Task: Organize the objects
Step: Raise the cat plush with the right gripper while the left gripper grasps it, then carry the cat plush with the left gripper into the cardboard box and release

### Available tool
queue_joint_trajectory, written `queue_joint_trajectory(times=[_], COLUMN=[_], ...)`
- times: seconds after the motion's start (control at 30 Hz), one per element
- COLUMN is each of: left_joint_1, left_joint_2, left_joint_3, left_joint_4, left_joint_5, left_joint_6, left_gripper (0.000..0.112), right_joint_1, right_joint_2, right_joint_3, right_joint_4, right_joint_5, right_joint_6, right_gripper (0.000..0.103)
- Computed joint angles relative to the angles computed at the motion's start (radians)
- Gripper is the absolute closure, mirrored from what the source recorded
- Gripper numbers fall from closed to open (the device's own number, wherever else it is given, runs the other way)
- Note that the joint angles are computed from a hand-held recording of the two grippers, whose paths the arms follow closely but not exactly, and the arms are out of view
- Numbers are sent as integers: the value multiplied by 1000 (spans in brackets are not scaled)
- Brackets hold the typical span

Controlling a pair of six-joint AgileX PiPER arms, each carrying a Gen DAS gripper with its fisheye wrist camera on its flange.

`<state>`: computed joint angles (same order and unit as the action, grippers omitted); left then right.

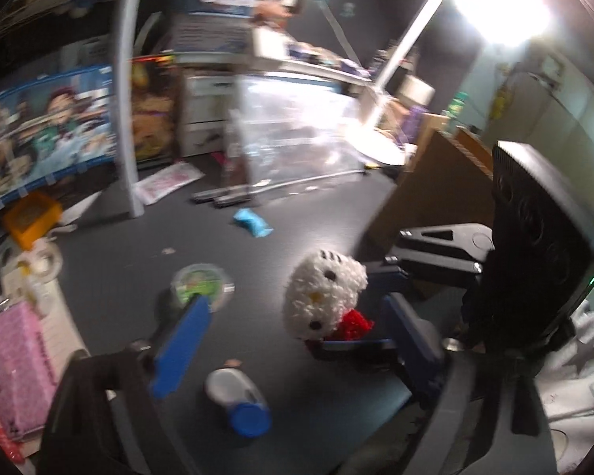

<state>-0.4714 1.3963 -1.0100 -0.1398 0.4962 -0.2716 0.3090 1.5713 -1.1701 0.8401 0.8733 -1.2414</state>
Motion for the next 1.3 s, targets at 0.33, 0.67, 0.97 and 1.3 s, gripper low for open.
queue_joint_trajectory(times=[0.33,0.67,0.97,1.3], left_joint_1=[-99,-164,-161,-168], left_joint_2=[8,111,337,649], left_joint_3=[-150,-425,-746,-1222], left_joint_4=[75,211,119,31], left_joint_5=[76,225,306,504], left_joint_6=[-23,-74,42,132], left_gripper=[75,76,76,76], right_joint_1=[-65,-162,-305,-466], right_joint_2=[-126,-150,-88,-10], right_joint_3=[-33,-154,-279,-359], right_joint_4=[-28,-57,-59,-48], right_joint_5=[103,182,248,313], right_joint_6=[36,68,91,97], right_gripper=[65,65,65,65])
